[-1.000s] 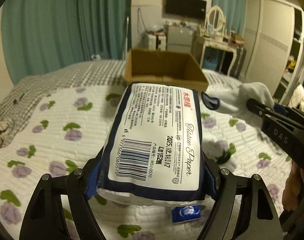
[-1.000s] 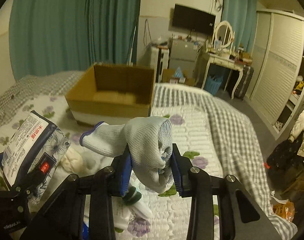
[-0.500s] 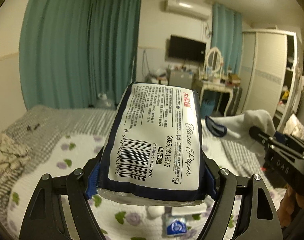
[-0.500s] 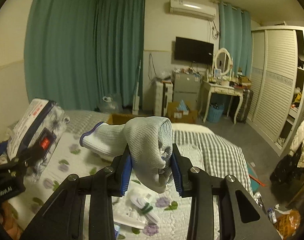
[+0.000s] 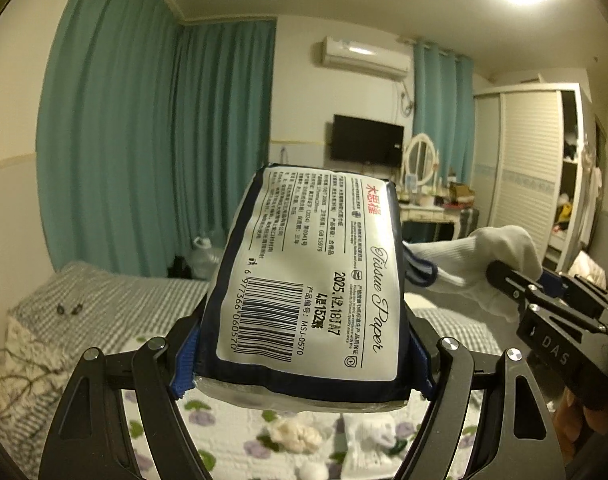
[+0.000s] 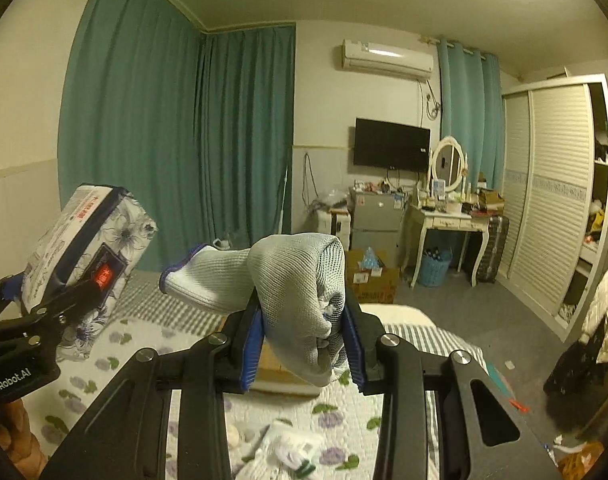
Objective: Organize soft objects
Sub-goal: 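Carry the tissue pack and white glove over the cardboard box with both tools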
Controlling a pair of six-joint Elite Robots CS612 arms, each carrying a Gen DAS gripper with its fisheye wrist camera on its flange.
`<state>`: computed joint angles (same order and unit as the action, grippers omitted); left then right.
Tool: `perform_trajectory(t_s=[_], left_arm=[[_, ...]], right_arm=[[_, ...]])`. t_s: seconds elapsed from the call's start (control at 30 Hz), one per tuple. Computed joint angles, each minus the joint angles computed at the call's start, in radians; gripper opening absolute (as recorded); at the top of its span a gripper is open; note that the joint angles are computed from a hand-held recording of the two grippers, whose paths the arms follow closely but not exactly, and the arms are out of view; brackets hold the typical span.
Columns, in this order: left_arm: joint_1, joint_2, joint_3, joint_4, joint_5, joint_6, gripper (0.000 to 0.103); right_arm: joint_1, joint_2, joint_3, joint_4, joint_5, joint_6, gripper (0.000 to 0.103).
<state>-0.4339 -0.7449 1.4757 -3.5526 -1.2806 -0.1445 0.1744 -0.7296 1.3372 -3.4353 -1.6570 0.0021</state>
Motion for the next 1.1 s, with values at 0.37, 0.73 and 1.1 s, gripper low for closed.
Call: perform_trajectory(t_s=[0.37, 0.73, 1.1], left_arm=[[0.012, 0.066, -0.120, 0.049, -0.016, -0.007, 0.079], [0.027, 0.165, -0.305, 0.204, -0.034, -0.018, 0.079], [0.040, 0.297, -0.531, 0.438, -0.053, -0.034, 0.079]], right_arm=[[-0.006, 0.077, -0.174, 0.073, 0.002, 0.006, 0.035], [-0.011, 0.199, -0.374, 0.206, 0.013, -0.009, 0.035], [-0.033, 0.389, -0.687, 0.415, 0.025, -0.068, 0.035]])
